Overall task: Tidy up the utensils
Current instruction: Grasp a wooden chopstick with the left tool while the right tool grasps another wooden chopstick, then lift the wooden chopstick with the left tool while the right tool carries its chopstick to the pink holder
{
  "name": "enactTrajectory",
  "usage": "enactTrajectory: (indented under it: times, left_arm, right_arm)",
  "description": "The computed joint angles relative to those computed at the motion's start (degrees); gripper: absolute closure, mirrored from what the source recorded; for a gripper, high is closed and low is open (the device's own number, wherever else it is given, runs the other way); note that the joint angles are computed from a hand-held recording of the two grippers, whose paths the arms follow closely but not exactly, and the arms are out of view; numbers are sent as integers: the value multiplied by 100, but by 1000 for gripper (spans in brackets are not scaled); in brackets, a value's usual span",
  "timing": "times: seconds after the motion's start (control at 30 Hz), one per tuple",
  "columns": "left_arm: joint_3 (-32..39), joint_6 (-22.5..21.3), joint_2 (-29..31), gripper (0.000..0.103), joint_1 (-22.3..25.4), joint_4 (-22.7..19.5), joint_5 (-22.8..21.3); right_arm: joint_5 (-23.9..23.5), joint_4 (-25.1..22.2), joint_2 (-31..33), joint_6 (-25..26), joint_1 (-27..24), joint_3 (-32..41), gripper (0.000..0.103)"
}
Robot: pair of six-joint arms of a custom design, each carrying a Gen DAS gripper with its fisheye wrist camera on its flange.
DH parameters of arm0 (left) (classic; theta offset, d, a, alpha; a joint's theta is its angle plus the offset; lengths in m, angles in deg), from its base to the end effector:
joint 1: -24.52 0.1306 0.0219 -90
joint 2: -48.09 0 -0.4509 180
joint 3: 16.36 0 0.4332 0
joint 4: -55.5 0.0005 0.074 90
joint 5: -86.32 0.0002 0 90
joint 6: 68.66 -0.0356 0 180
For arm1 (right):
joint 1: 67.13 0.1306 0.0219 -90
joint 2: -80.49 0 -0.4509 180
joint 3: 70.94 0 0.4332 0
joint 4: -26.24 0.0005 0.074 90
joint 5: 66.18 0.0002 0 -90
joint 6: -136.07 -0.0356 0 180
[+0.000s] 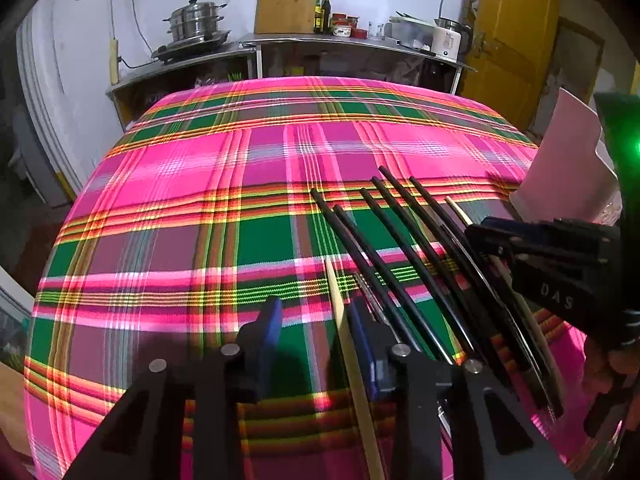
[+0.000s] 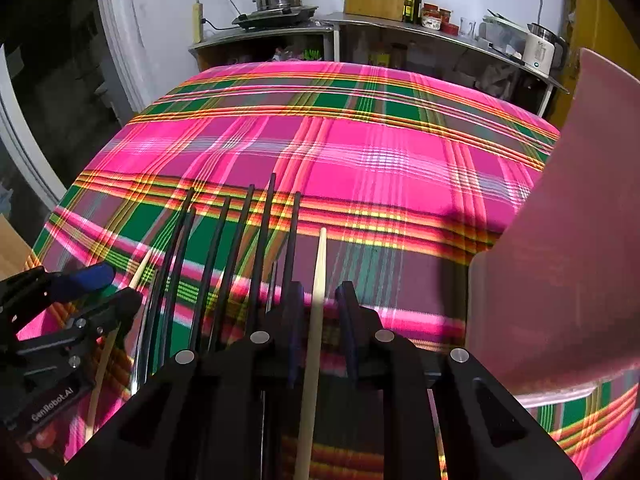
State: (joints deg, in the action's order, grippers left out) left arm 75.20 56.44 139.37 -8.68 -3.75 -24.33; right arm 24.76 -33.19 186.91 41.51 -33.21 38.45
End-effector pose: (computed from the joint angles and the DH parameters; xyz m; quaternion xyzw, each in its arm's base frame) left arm 0.4420 -0.2748 0.4914 -0.0637 0.9470 -0.0048 0.3147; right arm 0.5336 0.3576 0.4941 -0.2403 0.9268 0.0877 0.2750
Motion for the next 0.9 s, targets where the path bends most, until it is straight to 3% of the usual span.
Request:
enactTrajectory:
  times: [0.13, 0.23, 0.47, 0.9]
  left_arm:
    - [74, -84, 57, 85, 24, -33, 8]
    - [148, -119, 111, 95, 58, -58, 85]
    - [128, -76, 49, 98, 112, 20, 325]
    - [305, -175, -345, 98, 21, 50, 191]
  right_arm:
    - [-30, -86, 96, 20, -2, 139, 94]
    - [-91, -144, 152, 12, -9, 226, 96]
    - [-252, -131, 93, -85, -30, 227, 96]
    - [-356, 25, -348, -218, -22, 230, 96]
